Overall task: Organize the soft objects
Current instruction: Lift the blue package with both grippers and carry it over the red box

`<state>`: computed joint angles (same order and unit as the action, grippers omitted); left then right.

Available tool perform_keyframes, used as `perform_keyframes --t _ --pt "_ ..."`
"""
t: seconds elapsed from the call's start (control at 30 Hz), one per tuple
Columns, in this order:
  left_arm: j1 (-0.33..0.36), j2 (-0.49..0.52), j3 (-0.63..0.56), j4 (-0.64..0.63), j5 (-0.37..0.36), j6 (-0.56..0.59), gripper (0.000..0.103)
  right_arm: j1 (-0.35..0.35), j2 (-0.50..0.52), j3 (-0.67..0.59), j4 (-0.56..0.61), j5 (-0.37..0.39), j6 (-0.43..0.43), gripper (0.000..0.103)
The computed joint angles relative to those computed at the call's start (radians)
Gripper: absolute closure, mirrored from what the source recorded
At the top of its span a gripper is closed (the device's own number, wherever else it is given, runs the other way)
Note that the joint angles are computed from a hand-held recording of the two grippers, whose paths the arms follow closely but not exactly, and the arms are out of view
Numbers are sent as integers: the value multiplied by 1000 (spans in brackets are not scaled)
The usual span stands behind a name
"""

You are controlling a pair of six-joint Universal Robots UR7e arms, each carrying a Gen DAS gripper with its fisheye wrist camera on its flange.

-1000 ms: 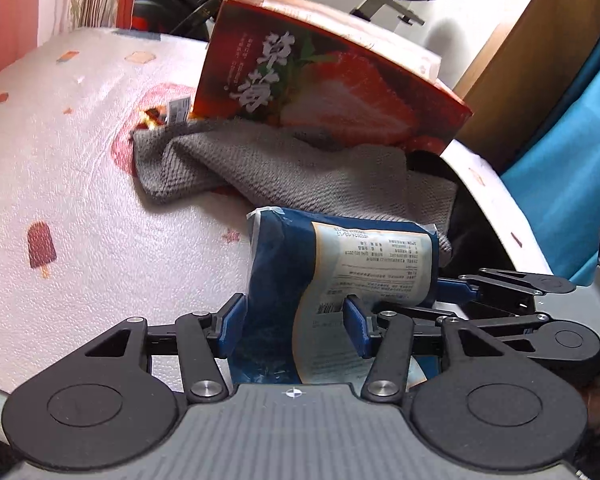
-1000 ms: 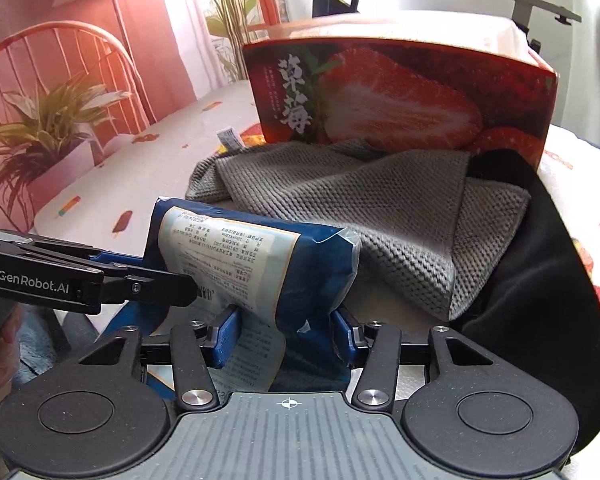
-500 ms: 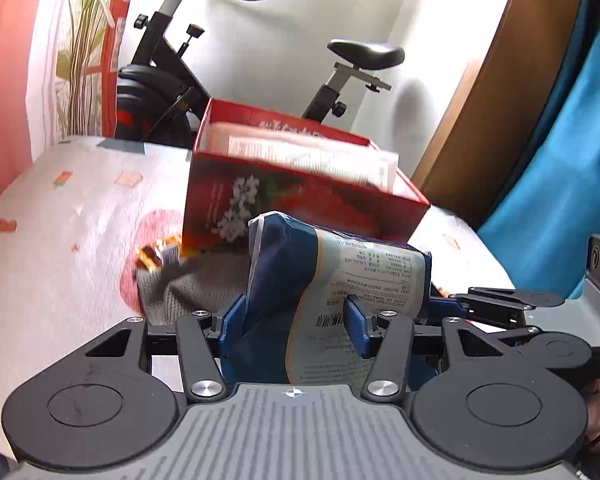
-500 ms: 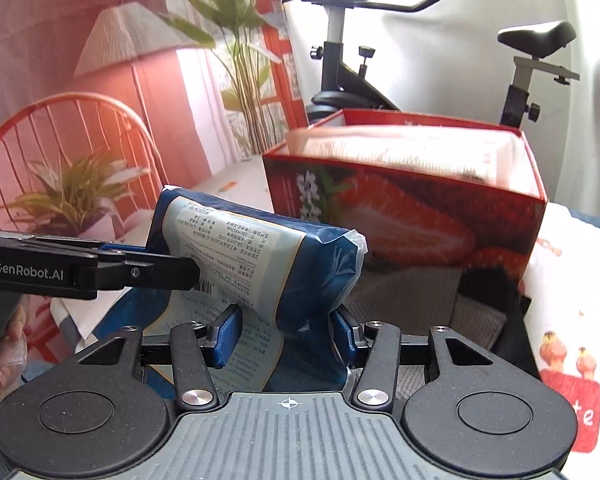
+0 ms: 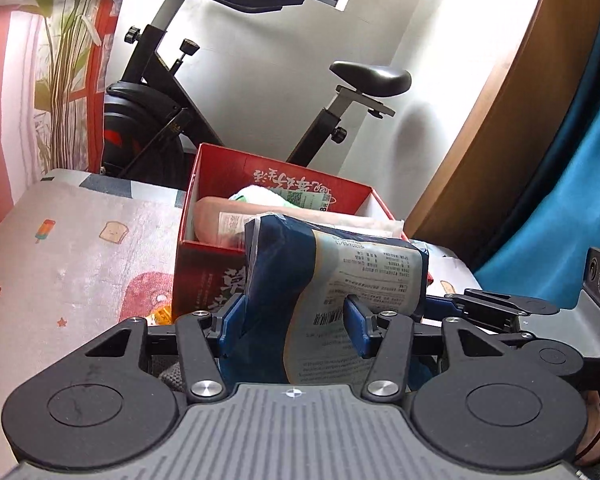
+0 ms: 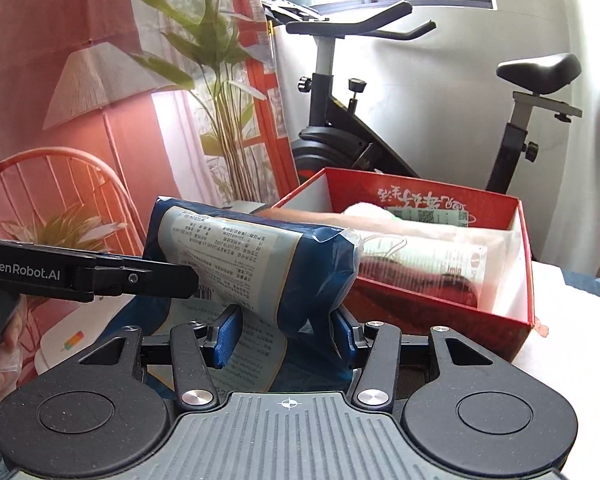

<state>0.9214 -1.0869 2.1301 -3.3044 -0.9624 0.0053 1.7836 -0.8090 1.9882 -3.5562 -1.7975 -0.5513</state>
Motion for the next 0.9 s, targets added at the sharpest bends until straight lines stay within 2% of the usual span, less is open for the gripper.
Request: perform_keyframes --t 0.27,0.43,0.7,0.9 --pt "10 30 -93 72 -17 59 48 -16 -17 -69 83 15 13 57" --pt "37 60 -173 113 -37 90 48 -18 0 -154 154 13 11 57" --pt "100 177 -439 165 -86 190 48 -17 99 -430 288 2 -9 57" --pt "148 287 -630 267 -74 234 50 -41 211 -664 432 -23 11 57"
